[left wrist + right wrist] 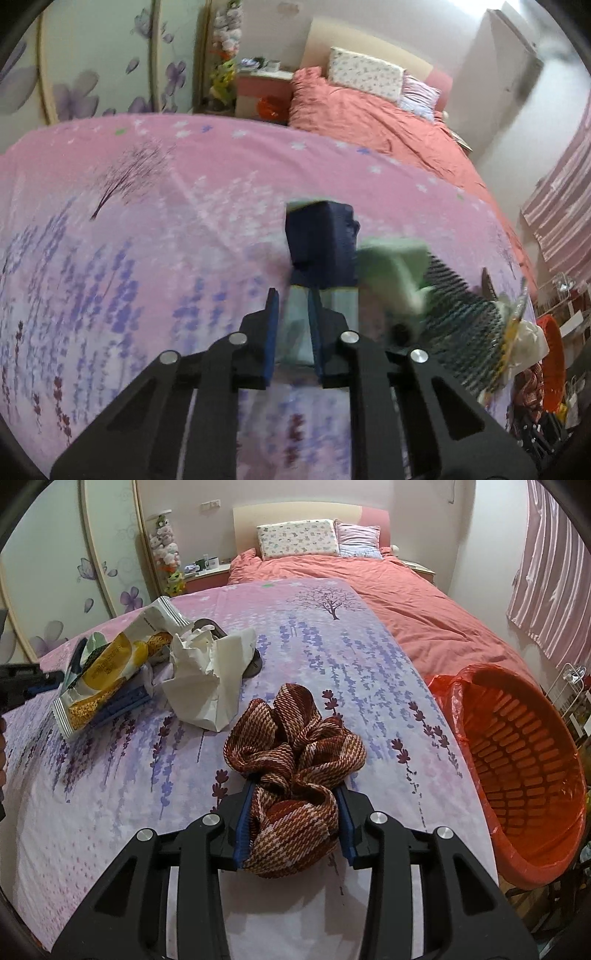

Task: Collect trash
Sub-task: 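Grasp the navy-and-mint bag with the left tool while the right holds the plaid cloth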

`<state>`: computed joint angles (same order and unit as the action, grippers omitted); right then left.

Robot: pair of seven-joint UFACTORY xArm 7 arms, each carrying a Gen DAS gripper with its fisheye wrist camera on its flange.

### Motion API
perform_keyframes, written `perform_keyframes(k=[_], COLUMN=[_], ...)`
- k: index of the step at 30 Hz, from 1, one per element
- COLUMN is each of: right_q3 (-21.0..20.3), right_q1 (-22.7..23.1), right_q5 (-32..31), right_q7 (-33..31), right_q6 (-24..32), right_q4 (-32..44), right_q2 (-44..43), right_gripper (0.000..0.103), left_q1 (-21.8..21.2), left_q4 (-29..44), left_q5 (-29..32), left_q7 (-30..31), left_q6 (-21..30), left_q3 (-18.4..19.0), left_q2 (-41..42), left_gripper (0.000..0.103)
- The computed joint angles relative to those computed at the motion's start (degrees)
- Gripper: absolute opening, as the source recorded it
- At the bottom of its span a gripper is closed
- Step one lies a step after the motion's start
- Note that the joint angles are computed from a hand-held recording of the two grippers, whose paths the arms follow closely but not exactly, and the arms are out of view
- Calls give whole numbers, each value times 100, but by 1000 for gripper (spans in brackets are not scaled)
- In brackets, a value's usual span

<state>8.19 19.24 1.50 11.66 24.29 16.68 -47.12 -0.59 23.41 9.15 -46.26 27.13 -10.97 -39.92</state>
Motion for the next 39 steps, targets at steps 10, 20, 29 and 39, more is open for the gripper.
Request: perform_keyframes(k=[10,20,29,39], right_q3=[7,6,-2,-69], right_q1=[3,6,13,-40], right_q5=[-17,-19,-13,43], right_q7=[17,22,24,-52], right_q6=[8,15,14,18], right_q4=[-2,0,0,319], right_q2=[-6,-10,-8,426], right_gripper=[39,39,40,40], left_q1=[-57,397,304,-693], left_q4=[-389,190,370,-439], left_q5=[-411,439,1217,596], left_q7=[-74,-676,-1111,-578], left_q6=[-583,-220,120,547], left_q3=[107,-695,-666,-396], left_q2=[-328,480,645,-648], left_gripper=[61,51,38,39])
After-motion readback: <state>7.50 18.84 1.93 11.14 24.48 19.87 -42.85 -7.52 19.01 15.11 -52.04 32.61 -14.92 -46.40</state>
